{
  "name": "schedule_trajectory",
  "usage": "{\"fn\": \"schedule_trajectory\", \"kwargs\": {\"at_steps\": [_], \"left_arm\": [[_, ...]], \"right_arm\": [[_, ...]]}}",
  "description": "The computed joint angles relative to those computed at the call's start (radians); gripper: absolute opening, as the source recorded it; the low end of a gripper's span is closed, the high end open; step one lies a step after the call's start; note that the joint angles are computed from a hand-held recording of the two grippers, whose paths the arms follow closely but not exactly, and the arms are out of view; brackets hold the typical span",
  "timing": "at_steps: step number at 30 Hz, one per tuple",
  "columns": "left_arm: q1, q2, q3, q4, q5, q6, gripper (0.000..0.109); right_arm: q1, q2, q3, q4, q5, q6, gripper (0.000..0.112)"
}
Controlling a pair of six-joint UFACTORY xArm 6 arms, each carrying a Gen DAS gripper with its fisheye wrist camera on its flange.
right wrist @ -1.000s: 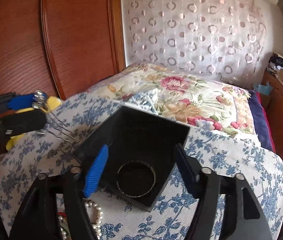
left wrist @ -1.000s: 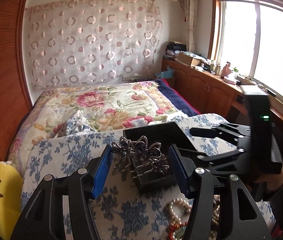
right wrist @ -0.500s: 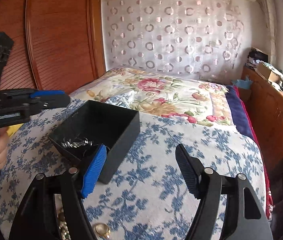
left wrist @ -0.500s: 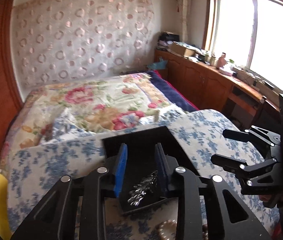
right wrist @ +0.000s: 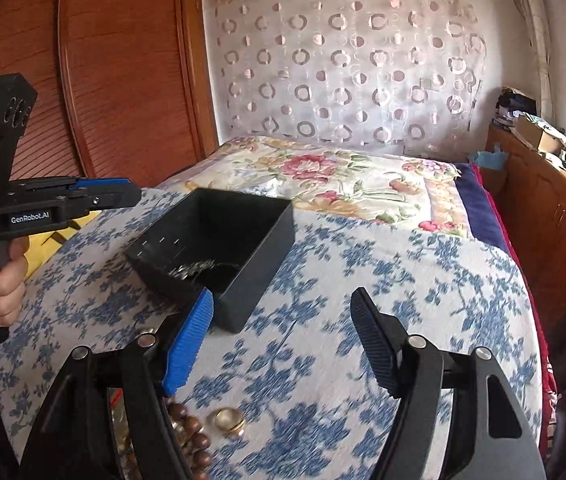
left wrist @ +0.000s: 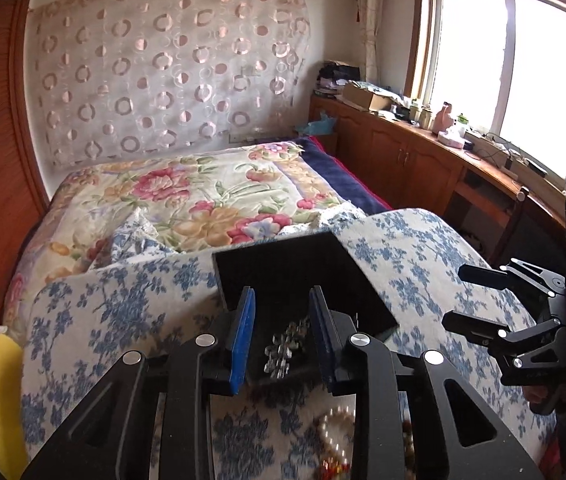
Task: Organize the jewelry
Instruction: 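Grasp the red string bracelet with the left tool while the right tool grasps the brown bead bracelet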
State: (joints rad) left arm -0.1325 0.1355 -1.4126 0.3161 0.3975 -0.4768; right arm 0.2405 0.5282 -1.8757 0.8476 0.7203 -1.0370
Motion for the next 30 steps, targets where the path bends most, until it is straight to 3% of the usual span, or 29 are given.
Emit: {"fn": "schedule_trajectory", "kwargs": {"at_steps": [15, 21, 30], "left_arm": [[-0.054, -0.225, 0.342, -0.003, -0.068, -0.066, 0.027], [-0.075, -0.249, 0.402, -0.022, -0.062, -0.068, 0.027], [-0.083, -0.219, 0.404, -0.176, -0.06, 0.05, 0.027]], "right_arm": [[0.005, -0.178, 0.294, -0.045, 0.046, -0.073, 0.033], [-0.001, -0.199, 0.34, -0.075, 0.053, -0.058, 0.03], [0.005, -0.201, 0.359, -0.121, 0.05, -0.036, 0.025]]}}
